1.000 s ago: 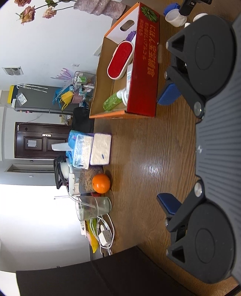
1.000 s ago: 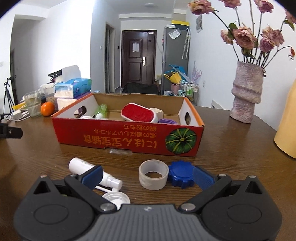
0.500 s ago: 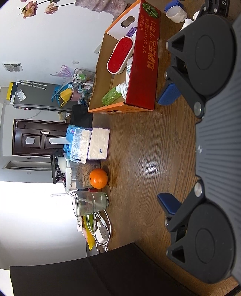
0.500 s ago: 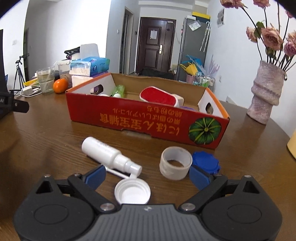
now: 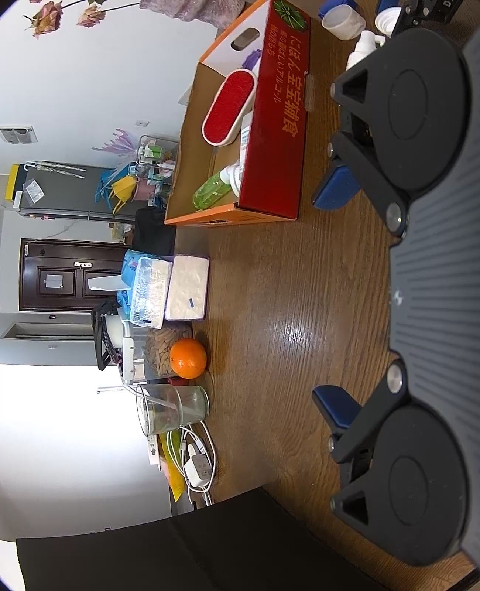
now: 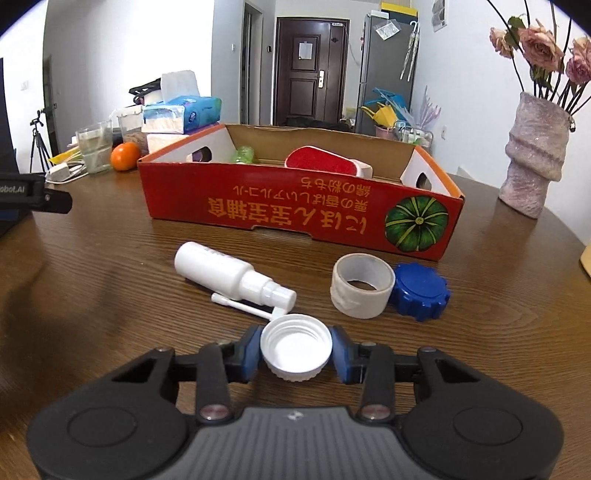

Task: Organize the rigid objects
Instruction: 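Reach the left tool to the white spray bottle while the right tool holds the white lid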

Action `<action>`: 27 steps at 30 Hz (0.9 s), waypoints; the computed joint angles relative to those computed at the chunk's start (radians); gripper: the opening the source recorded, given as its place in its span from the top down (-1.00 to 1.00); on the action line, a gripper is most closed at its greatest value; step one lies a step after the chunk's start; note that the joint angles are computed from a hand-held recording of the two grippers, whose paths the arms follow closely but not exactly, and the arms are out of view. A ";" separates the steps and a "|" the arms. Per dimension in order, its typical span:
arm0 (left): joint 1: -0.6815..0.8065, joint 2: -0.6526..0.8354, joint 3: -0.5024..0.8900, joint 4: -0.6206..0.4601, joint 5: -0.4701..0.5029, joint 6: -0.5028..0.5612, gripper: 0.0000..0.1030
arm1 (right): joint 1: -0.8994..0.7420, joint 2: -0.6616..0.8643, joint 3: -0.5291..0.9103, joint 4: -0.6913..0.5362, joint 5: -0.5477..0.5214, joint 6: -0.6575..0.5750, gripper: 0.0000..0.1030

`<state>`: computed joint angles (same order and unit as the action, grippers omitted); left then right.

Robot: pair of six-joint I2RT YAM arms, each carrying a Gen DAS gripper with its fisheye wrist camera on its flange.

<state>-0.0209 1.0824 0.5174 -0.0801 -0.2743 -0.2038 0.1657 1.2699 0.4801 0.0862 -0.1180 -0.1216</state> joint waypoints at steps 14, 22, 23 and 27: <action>-0.075 0.042 -0.008 0.020 -0.094 -0.044 -1.00 | -0.084 -0.070 -0.024 0.036 -0.071 0.023 0.24; -0.175 0.073 -0.006 0.022 -0.138 -0.097 -1.00 | -0.214 -0.086 -0.023 0.061 -0.163 0.031 0.24; -0.186 0.079 -0.004 0.023 -0.136 -0.107 -1.00 | -0.231 -0.083 -0.019 0.063 -0.174 0.029 0.24; -0.254 0.111 0.006 0.031 -0.157 -0.144 -1.00 | -0.305 -0.065 -0.005 0.074 -0.219 0.022 0.24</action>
<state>-0.2753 1.1933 0.5237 -0.0487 -0.4318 -0.3479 -0.1393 1.2050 0.4752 0.1603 -0.3370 -0.0992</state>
